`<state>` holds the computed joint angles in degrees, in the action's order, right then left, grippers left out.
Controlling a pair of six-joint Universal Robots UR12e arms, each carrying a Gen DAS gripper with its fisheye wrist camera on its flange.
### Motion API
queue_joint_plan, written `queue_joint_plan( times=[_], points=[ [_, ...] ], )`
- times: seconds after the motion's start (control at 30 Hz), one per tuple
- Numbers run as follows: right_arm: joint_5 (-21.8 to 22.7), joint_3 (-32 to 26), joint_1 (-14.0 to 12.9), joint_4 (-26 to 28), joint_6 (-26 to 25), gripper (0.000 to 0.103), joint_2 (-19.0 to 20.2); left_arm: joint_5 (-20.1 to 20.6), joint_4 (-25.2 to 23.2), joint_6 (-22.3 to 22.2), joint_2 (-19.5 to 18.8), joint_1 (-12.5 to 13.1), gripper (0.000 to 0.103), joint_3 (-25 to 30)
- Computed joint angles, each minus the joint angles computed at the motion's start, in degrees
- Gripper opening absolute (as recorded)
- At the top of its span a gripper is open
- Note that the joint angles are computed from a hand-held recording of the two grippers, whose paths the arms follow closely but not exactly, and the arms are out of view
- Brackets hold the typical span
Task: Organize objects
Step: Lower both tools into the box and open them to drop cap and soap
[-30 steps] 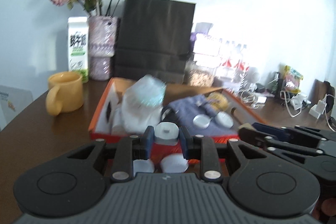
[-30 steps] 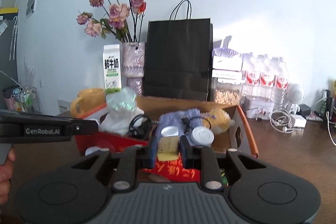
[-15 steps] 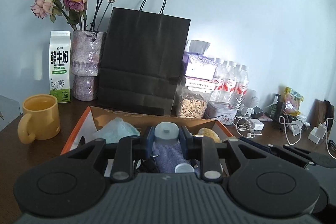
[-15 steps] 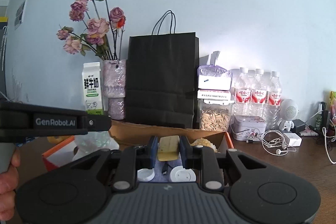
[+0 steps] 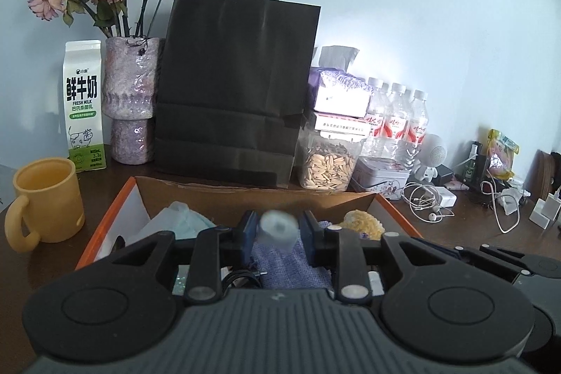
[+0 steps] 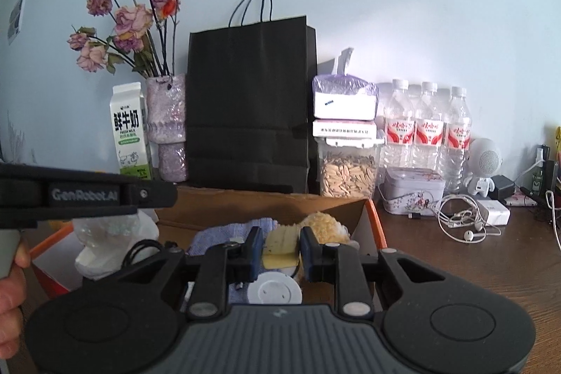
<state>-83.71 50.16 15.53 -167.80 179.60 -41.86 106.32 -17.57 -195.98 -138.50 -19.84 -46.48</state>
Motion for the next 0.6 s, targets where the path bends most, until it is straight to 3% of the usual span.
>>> queue_joint_plan(
  times=[0.03, 0.07, 0.1, 0.13, 0.17, 0.2, 0.6],
  points=[
    [0.18, 0.0, -0.09, 0.67, 0.36, 0.027, -0.06, 0.03, -0.03, -0.17, 0.08, 0.03, 0.049, -0.09],
    [0.12, 0.13, -0.13, 1.05, 0.79, 0.045, -0.15, 0.34, 0.01, -0.28, 0.19, 0.01, 0.074, -0.25],
    [-0.11, 0.32, -0.15, 1.05, 1.07, 0.07, -0.23, 0.94, 0.17, -0.2, 0.24, -0.07, 0.096, -0.34],
    [-0.52, 0.56, -0.13, 0.72, 1.28, 0.082, -0.29, 1.81, 0.69, -0.02, 0.19, -0.21, 0.103, -0.32],
    [-0.79, 0.71, -0.13, 0.43, 1.35, 0.097, -0.36, 2.57, 1.4, 0.13, 0.18, -0.34, 0.103, -0.39],
    [-1.03, 0.8, -0.12, 0.14, 1.43, 0.103, -0.41, 2.72, 1.38, 0.19, 0.27, -0.37, 0.103, -0.43],
    [-1.37, 1.91, -0.11, -0.66, 1.82, 0.103, -1.07, 1.52, 1.2, -0.23, 0.94, -0.39, 0.103, -1.19]
  ],
)
